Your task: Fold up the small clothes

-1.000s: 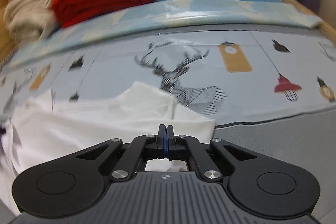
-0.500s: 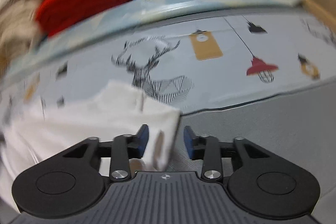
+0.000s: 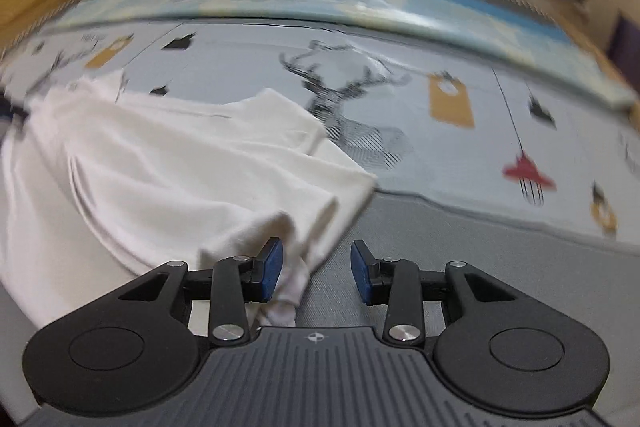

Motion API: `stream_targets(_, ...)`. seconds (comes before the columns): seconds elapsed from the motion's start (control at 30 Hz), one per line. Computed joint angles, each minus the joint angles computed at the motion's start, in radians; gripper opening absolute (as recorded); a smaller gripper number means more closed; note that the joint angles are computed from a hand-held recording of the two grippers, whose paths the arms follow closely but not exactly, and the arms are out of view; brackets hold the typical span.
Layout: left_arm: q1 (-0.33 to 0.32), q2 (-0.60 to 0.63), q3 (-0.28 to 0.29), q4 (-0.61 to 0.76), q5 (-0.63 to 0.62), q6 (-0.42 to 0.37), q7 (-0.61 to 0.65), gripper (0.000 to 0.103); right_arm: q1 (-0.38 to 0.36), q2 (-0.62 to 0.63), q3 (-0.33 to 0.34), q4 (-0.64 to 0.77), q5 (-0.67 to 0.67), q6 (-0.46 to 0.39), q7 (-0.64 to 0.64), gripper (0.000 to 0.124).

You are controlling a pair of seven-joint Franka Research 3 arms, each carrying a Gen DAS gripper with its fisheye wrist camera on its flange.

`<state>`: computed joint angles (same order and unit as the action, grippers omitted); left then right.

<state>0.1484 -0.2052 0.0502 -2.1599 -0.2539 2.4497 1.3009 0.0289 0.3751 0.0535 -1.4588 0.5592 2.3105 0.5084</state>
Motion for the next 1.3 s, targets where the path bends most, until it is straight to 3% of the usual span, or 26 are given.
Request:
stream_targets(0.1, 0.002, 0.001, -0.001, 0.001, 0.003, 0.002, -0.005, 0.039, 0.023, -0.028, 0.019, -0.072, -0.017, 0.107, -0.131, 0.040)
stream_targets(0.2, 0.005, 0.002, -0.001, 0.001, 0.009, 0.007, -0.012, 0.039, 0.038, -0.032, 0.032, -0.096, -0.011, 0.148, -0.205, 0.040)
stream_targets(0.37, 0.004, 0.010, -0.004, 0.005, 0.022, 0.025, -0.006, 0.038, 0.056, 0.006, 0.023, -0.032, -0.020, 0.093, -0.136, 0.040)
stream_targets(0.43, 0.003, 0.014, -0.004, 0.009, 0.025, 0.030, 0.004, 0.028, 0.055, 0.027, 0.021, 0.006, -0.022, 0.052, -0.093, 0.039)
stream_targets(0.47, 0.003, 0.014, -0.006, 0.010, 0.031, 0.034, 0.011, 0.011, 0.051, 0.036, 0.024, 0.022, -0.018, 0.032, -0.084, 0.037)
stream_targets(0.53, 0.007, 0.007, -0.013, 0.007, 0.067, 0.055, 0.011, 0.007, 0.042, 0.050, 0.030, 0.049, -0.004, 0.001, -0.073, 0.012)
stream_targets(0.57, 0.018, -0.003, -0.024, -0.004, 0.114, 0.092, -0.019, 0.006, 0.035, 0.070, 0.031, 0.087, 0.009, -0.041, -0.042, 0.004)
stream_targets(0.63, 0.045, -0.033, -0.046, -0.047, 0.213, 0.228, -0.118, 0.006, 0.007, 0.109, 0.044, 0.161, 0.089, -0.082, 0.054, 0.004)
stream_targets(0.7, 0.068, -0.044, -0.059, -0.074, 0.299, 0.339, -0.191, 0.006, -0.042, 0.172, 0.070, 0.264, 0.243, -0.107, 0.244, 0.004)
stream_targets(0.77, 0.033, -0.023, -0.026, -0.063, 0.270, 0.332, -0.160, 0.006, -0.037, 0.192, 0.066, 0.282, 0.262, -0.044, 0.342, 0.004)
stream_targets(0.83, 0.044, 0.002, -0.038, -0.041, 0.318, 0.296, -0.189, 0.006, -0.018, 0.227, 0.047, 0.329, 0.197, -0.063, 0.451, 0.004)
stream_targets(0.93, 0.027, 0.027, -0.022, -0.027, 0.275, 0.296, -0.180, 0.007, 0.008, 0.258, 0.034, 0.365, 0.098, -0.077, 0.532, 0.006)
stream_targets(1.03, 0.013, 0.035, -0.006, -0.023, 0.200, 0.280, -0.164, 0.015, 0.025, 0.300, 0.025, 0.423, 0.014, -0.130, 0.610, 0.009)
stream_targets(1.07, 0.011, 0.038, 0.000, -0.021, 0.174, 0.270, -0.154, 0.034, 0.033, 0.310, 0.019, 0.437, -0.015, -0.137, 0.630, 0.009)
stream_targets(1.1, 0.009, 0.040, 0.004, -0.021, 0.146, 0.265, -0.149, 0.046, 0.033, 0.317, 0.020, 0.445, -0.032, -0.146, 0.640, 0.009)
stream_targets(1.17, 0.013, 0.046, 0.006, -0.020, 0.113, 0.262, -0.151, 0.049, 0.025, 0.340, 0.030, 0.477, -0.043, -0.167, 0.660, 0.009)
stream_targets(1.23, 0.012, 0.057, 0.009, -0.013, 0.076, 0.264, -0.139, 0.049, 0.023, 0.348, 0.035, 0.486, -0.051, -0.168, 0.673, 0.020)
stream_targets(1.27, 0.013, 0.064, 0.008, -0.010, 0.061, 0.266, -0.135, 0.049, 0.023, 0.353, 0.037, 0.491, -0.055, -0.162, 0.678, 0.034)
stream_targets(1.3, 0.014, 0.070, 0.006, -0.007, 0.054, 0.268, -0.133, 0.049, 0.024, 0.347, 0.040, 0.479, -0.055, -0.147, 0.678, 0.040)
